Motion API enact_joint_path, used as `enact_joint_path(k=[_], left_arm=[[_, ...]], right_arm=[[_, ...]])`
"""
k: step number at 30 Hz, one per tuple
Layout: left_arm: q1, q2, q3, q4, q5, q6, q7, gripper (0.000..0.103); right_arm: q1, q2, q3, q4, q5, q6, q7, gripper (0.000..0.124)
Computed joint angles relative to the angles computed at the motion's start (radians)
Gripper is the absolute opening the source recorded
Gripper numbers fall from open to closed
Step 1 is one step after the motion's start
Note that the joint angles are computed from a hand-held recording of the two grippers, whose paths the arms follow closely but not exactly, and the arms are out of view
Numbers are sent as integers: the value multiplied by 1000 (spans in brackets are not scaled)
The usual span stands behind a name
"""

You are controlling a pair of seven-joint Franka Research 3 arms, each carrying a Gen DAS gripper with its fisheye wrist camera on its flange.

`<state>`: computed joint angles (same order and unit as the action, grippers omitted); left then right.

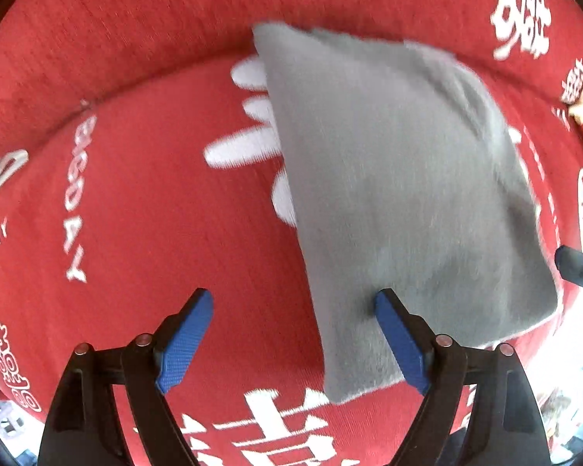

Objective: Fold small clothes

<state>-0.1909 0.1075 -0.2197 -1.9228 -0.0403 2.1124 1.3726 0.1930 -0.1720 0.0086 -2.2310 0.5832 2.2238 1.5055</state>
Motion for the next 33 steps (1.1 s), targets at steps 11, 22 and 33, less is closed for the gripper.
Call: enact_joint_path(k=[11,22,33], left_arm=[[0,-21,1,-53,-20,-20,-19,86],[-24,-25,-5,20,46,-102,-112,86],[-32,-1,-8,84,67,-151,-168,86]], right_arm=[[-12,20,11,-65,-151,-38,105,0],[-55,-25,-14,-65,-176,-109,187,5],[-57,0,-13,-14,-139,-105,198,11]])
